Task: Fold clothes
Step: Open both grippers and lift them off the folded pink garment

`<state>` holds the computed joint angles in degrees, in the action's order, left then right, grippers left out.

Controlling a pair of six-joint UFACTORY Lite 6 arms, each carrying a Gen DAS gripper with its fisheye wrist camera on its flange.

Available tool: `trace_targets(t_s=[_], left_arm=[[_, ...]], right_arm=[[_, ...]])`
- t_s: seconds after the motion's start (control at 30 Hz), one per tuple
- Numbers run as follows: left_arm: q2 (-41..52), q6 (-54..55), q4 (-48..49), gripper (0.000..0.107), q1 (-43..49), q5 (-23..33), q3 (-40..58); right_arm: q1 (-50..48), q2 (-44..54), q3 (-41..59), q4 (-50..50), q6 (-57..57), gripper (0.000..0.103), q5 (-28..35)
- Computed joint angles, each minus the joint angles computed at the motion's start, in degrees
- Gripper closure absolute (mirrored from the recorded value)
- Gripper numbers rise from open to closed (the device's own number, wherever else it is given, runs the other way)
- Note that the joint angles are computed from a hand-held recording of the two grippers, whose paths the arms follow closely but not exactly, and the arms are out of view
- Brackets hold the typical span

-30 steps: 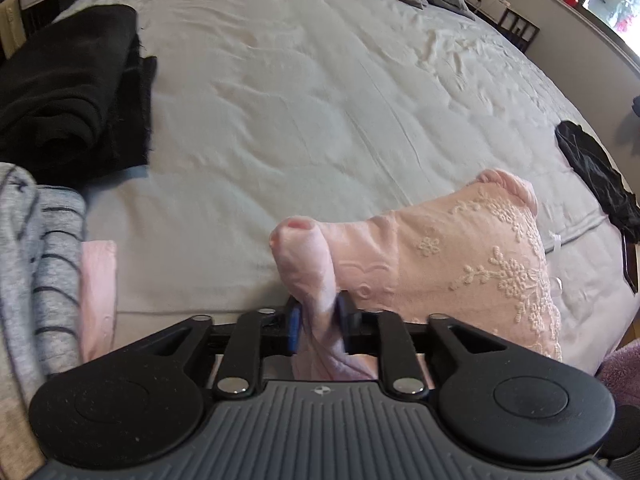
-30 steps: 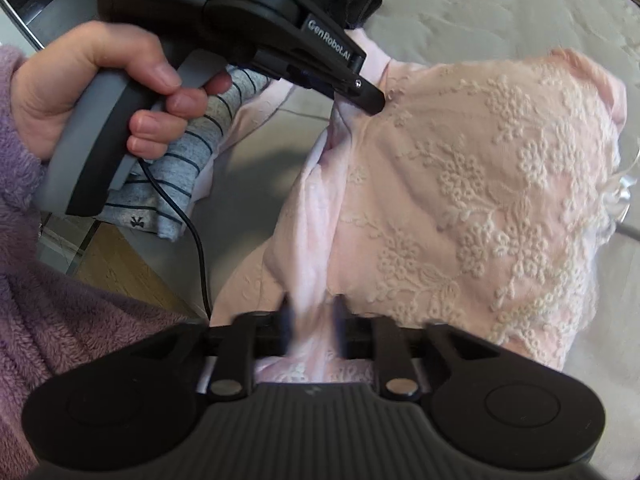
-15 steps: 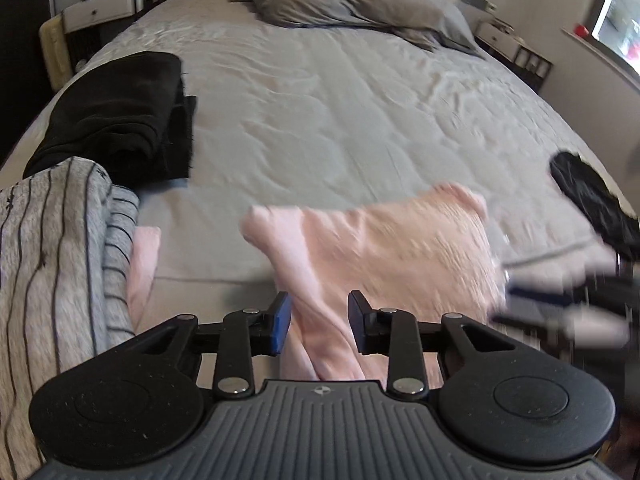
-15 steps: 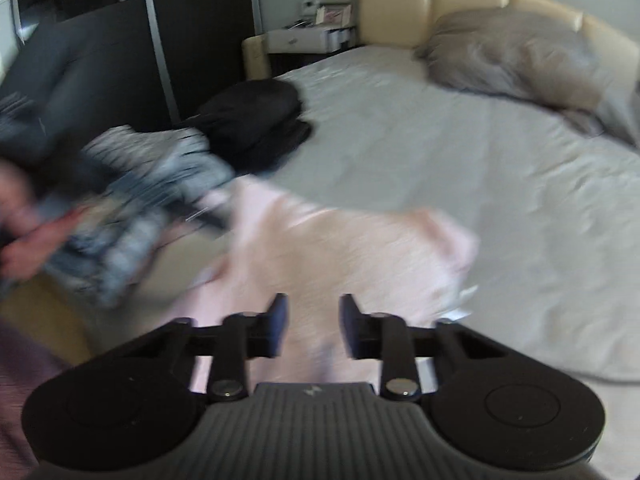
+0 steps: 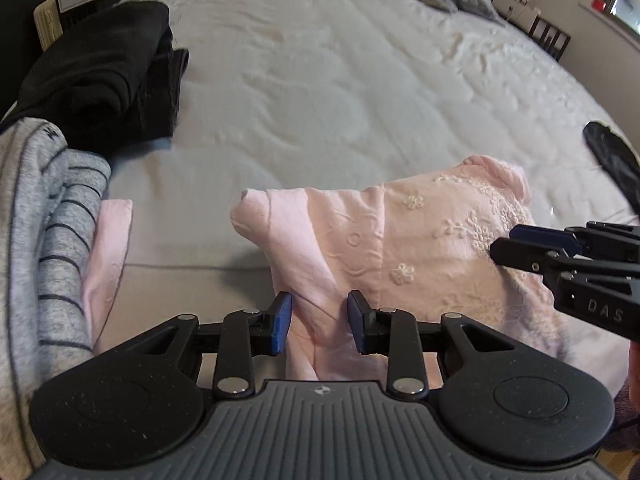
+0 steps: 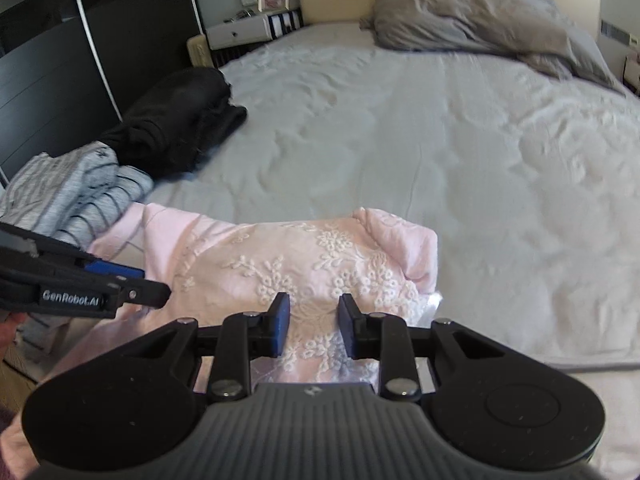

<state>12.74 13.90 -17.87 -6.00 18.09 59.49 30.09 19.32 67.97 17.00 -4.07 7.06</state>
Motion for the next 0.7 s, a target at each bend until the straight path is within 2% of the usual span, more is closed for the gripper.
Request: trace_targets(t_s=[0.13, 0.23, 0.37, 0.43, 0.47, 0.53, 0.6, 0.63, 0.67, 0.7], left_arm=[[3.6, -2.0, 2.8, 0.079, -0.6, -0.1, 1.7], [5.0, -3.4, 4.1, 0.079, -1.1, -0.2, 2.3], [4.7, -5.9, 5.9, 0.079, -1.5, 0.1, 2.3], [3.4, -8.2, 7.4, 0.079, -1.9, -0.2, 1.4], [2.4, -9.7, 8.8, 0.079, -2.1, -0.5, 0.7], [0.3, -13.1, 12.0, 0.079, -2.8, -1.0, -0.6], [-2.5, -17.2, 15.8, 0.076, -3.7, -1.2, -2.3], [-4.0, -19.4, 17.8, 0.073, -4.2, -1.3, -3.1], [-5.5, -22.0, 20.1, 0.063, -4.8, -1.1, -3.9], [-7.0, -25.1, 22.9, 0.06, -5.4, -0.9, -4.7]], right_arm=[[-1.0, 5.2, 2.2, 13.5, -12.6, 0.073, -0.4], [-0.6, 6.9, 3.7, 8.2, -8.8, 0.073, -0.4], [-1.2, 6.8, 3.8, 12.0, -11.9, 0.073, 0.7], [-0.9, 5.6, 3.2, 7.6, -7.4, 0.073, 0.9], [-0.7, 4.9, 2.9, 4.1, -4.1, 0.071, 1.1], [-0.5, 2.9, 1.8, 0.2, -0.3, 0.061, 1.2], [-0.6, -0.1, -0.4, 4.0, -3.7, 0.047, 1.1], [-0.6, -1.8, -1.6, 4.0, -3.7, 0.045, 1.2], [-0.5, -3.4, -2.8, 1.6, -1.5, 0.043, 1.3], [-0.3, -5.0, -3.9, -2.2, 2.1, 0.043, 1.4]])
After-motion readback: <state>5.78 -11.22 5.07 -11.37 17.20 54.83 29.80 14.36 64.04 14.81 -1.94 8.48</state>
